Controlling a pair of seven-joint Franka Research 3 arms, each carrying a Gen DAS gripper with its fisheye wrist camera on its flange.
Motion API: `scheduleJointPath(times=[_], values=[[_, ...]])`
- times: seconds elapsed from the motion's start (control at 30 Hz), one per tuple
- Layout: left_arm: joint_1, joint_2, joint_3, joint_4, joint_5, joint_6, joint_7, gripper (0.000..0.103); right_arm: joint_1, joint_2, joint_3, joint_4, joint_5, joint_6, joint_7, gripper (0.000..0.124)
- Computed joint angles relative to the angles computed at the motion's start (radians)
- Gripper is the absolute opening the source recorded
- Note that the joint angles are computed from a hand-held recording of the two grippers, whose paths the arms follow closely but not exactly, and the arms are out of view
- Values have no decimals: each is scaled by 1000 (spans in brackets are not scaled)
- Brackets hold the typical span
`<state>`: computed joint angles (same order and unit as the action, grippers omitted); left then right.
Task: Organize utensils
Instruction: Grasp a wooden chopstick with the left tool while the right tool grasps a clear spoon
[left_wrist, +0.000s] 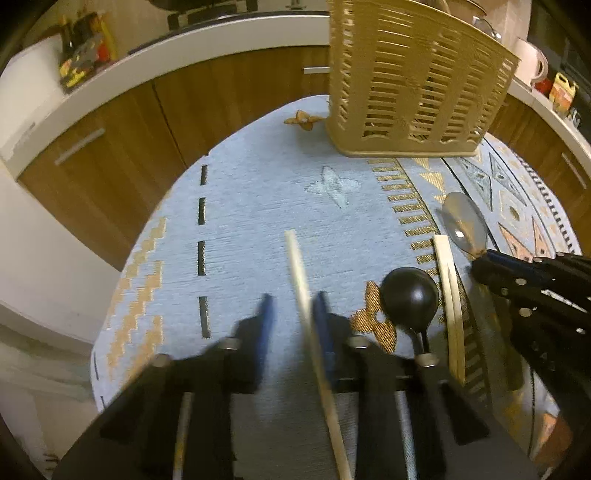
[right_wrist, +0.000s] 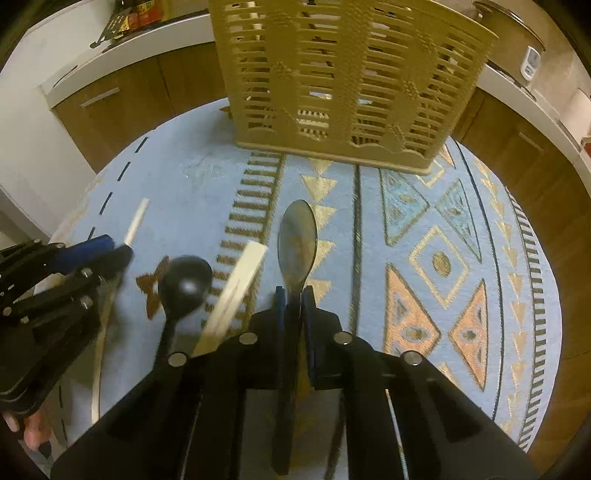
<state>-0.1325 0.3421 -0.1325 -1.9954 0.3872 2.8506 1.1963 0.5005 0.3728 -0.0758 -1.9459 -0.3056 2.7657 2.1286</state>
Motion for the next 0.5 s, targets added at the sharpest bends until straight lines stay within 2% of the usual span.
scheduleJointPath(times=[0.03, 0.1, 0.23, 0.3, 0.4, 0.5], values=[[-12, -3, 11, -3, 15, -1, -19, 5, -6, -11, 2, -16, 5, 6, -6, 7], [15, -6, -21, -12, -31, 10, 5, 4, -27, -40, 9, -54, 21, 20, -29, 5], [142, -28, -163, -57, -272, 44, 174, 4, -74, -101, 25, -131, 65, 51, -80, 2], [180, -36, -209, -70, -374, 42, 252, 4, -89, -122, 27, -157, 74, 52, -97, 2], [180, -47, -217, -84, -456, 30, 306, 4, -127, -147, 47, -193, 124, 57, -142, 2], [167, -54, -203, -92, -501, 20, 334, 4, -199, -166, 111, -227, 297, 78, -272, 2]])
